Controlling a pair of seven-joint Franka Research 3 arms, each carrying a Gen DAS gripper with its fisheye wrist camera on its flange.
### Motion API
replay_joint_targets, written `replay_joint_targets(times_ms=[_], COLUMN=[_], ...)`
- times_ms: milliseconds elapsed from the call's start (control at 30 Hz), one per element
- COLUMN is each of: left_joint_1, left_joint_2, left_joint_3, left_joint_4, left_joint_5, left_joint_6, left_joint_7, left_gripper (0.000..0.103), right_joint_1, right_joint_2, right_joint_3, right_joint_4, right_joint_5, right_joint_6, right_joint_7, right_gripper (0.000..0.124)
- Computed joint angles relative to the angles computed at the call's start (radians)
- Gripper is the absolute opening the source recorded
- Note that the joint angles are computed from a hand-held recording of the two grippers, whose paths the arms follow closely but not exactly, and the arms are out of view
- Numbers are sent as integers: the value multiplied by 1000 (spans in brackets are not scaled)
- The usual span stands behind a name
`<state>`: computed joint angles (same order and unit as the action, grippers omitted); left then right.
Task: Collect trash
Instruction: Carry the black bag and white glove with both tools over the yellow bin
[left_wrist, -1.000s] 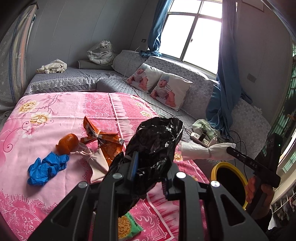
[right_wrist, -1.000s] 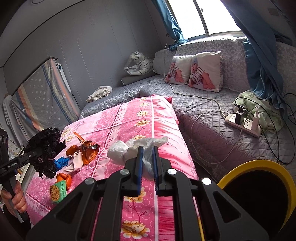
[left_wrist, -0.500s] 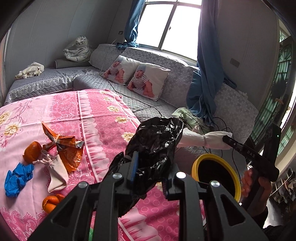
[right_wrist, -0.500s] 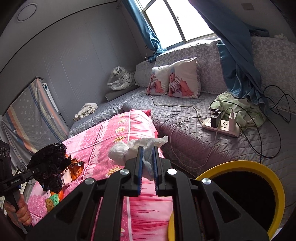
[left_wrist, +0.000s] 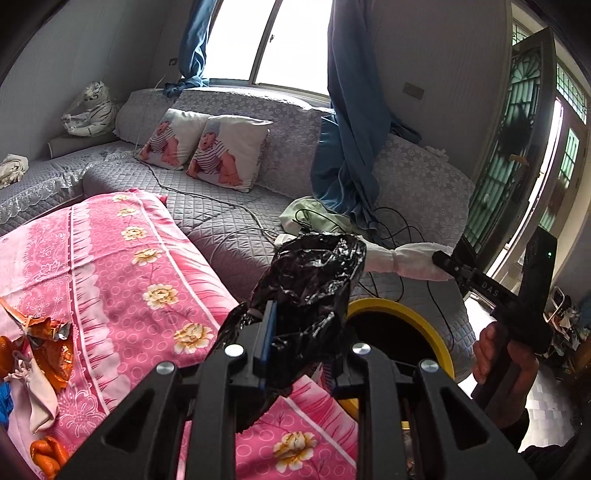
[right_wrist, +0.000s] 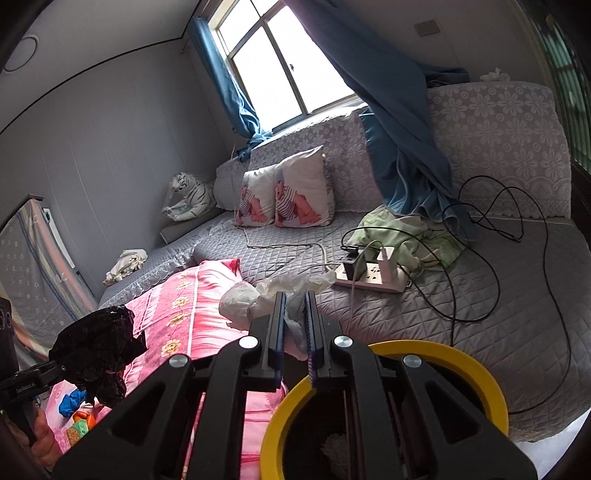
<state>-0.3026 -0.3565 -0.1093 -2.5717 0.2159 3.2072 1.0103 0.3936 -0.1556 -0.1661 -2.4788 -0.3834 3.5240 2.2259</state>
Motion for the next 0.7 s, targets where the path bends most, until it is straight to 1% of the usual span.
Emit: replay_joint_targets(times_ms=[33, 100, 167, 200, 267, 300, 433, 467, 533, 600, 700], left_joint_1=[-34, -123, -201, -251, -287, -327, -522, -561, -669, -713, -721], left_joint_2=[23, 65, 109, 127, 158, 173, 224, 235, 258, 276, 302], left_joint_3=[25, 98, 156, 195, 210, 238, 384, 410, 487, 509, 495], left_joint_4=[16, 45, 80, 95, 122, 135, 186, 197, 227, 249, 279], left_joint_5=[-6, -31, -62, -84, -116, -144, -315, -365, -517, -618, -708], left_joint_6=[3, 13, 16, 15, 9, 4, -18, -22, -33, -44, -62], left_joint_7=[12, 47, 83, 112, 150, 181, 350, 393, 527, 619, 698], left_gripper=[21, 21, 21, 21, 21, 21, 21, 21, 21, 21, 21], right_joint_1=[-15, -48, -100, -113, -113, -119, -174, -191, -233, -239, -233], right_joint_2=[-5, -17, -27, -32, -41, -45, -66, -69, -77, -80, -81], right_joint_3=[10, 39, 102, 118, 115, 121, 193, 218, 276, 284, 282], right_joint_4=[-9, -27, -44, -50, -59, -64, -86, -88, -97, -101, -109], right_joint_5=[23, 87, 209, 253, 298, 326, 488, 533, 632, 680, 739], right_joint_6=[3, 5, 6, 5, 1, 1, -8, -12, -18, -29, -33], right_joint_7=[-14, -64, -158, -194, -233, -259, -401, -440, -522, -572, -621], right_gripper=[9, 9, 9, 9, 9, 9, 9, 9, 9, 9, 9])
